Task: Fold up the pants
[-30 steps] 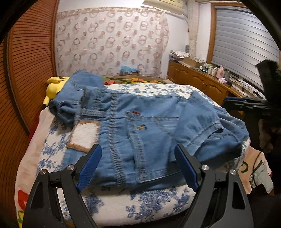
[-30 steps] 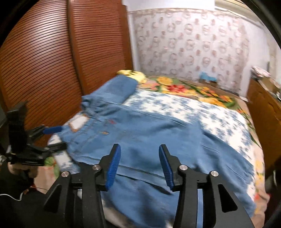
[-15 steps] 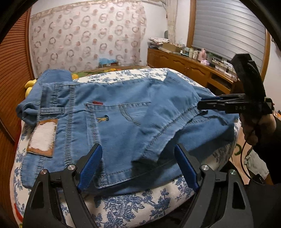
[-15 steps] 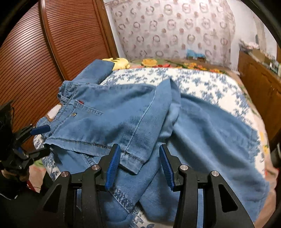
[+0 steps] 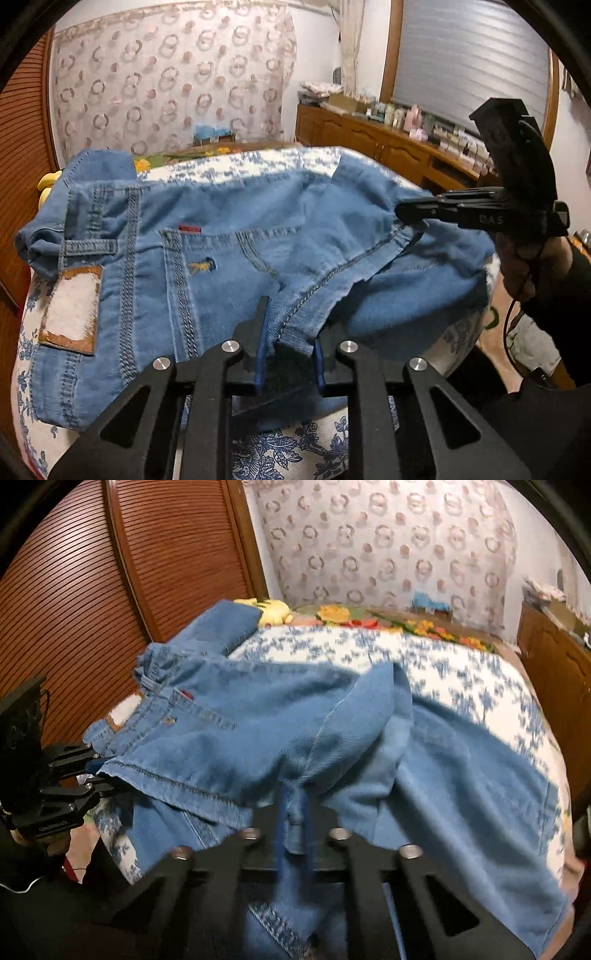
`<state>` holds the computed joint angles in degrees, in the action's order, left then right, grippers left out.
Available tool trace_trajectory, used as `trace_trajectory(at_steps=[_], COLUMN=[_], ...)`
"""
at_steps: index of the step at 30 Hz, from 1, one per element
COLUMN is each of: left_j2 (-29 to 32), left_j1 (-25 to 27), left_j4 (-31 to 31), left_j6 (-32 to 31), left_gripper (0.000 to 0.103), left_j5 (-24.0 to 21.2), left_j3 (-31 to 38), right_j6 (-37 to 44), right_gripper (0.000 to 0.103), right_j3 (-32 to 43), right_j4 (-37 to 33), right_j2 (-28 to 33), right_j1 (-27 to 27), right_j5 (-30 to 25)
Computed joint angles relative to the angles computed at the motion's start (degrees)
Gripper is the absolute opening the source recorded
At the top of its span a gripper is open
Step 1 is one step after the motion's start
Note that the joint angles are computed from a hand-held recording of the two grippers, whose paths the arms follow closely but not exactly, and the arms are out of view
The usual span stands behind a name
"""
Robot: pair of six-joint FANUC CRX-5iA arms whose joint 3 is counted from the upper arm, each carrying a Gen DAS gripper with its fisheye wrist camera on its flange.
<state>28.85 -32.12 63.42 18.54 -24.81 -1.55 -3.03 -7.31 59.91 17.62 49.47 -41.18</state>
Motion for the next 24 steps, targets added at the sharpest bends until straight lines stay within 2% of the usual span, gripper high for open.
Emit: trace_trajectory(at_steps=[2,4,11,13,20,21,24], left_j2=[-0.84,-1.73,-7.43,-8.73,-11.15,-10.99,-10.39], left_j1=[-0.2,-0.42,-2.81,-3.02,-2.26,-2.11,0.23], left_j4=[2.84,5.05,24.29,27.56,34.14,33.88,27.21], left_j6=[-2.1,-3.63,-18.74,-21.07,-24.91,-24.32,-18.28], left_gripper=[0.017,0.017,0.017,0.017,0.017,0.017,0.017], left_j5=[0.47,1.16,5.26,6.39,8.6,8.92,7.39], left_j3=[-1.1,-2.2,-9.71,-11.26,-14.47,-14.42,-14.2], right_j6=[-1.41,-1.32,5.6,7.25,17.47,19.28,23.8], right_gripper=[0.003,0.003,0.003,0.003,0.003,0.003,0.003], right_j3=[-1.13,-0.31,8.3,10.85,24.08,26.26,32.81], right_j4=[3.26,6.18,8.29,8.58,4.59,3.86,0.57], right_j2=[-0.93,-0.64,3.4,4.7,12.39,13.91,18.36], right_j1=[-0.37,-0.22,-0.54,-0.9,-1.32,-1.58,-2.07], right_j5=[1.81,1.07,1.74,2.49,2.31,2.04,1.79])
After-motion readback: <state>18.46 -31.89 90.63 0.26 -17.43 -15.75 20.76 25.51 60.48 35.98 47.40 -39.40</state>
